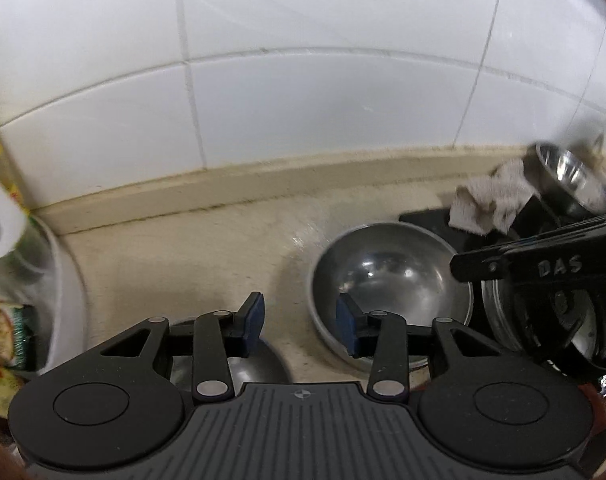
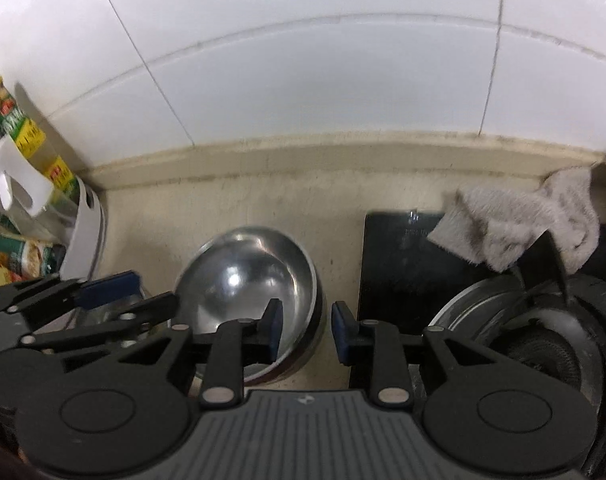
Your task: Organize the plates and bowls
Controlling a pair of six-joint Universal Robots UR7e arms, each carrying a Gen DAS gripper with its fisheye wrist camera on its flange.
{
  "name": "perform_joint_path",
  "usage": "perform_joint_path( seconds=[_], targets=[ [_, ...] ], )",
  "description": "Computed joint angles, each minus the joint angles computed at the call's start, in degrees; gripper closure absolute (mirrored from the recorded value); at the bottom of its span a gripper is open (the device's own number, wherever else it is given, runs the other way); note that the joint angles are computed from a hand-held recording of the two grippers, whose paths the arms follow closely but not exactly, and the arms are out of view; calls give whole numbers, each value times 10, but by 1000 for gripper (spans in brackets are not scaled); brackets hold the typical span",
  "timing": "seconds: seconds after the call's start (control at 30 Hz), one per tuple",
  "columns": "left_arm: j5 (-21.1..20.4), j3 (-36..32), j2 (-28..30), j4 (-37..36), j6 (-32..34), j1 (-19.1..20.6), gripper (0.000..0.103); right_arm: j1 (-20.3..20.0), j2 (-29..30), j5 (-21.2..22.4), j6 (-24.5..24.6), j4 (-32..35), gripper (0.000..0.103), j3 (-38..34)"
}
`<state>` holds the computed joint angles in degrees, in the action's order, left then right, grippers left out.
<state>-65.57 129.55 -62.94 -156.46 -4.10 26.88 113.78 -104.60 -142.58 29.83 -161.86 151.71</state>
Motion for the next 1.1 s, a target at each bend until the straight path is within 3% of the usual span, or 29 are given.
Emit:
perform_joint_path(
  seconds=[0.2, 0.37, 0.67, 1.1],
  targets=[
    [28, 30, -80, 13, -15, 14, 45, 73, 41, 14, -16, -44, 80, -15],
    [49, 39, -108, 46, -44, 37, 45, 87, 112, 77, -41, -98, 79, -30],
    [38, 37, -114, 65, -48, 72, 46, 44, 184, 154, -40, -136, 80, -37],
    [-5, 20, -54, 42, -16, 118, 57, -27, 253, 164, -28, -175, 79, -47]
  ],
)
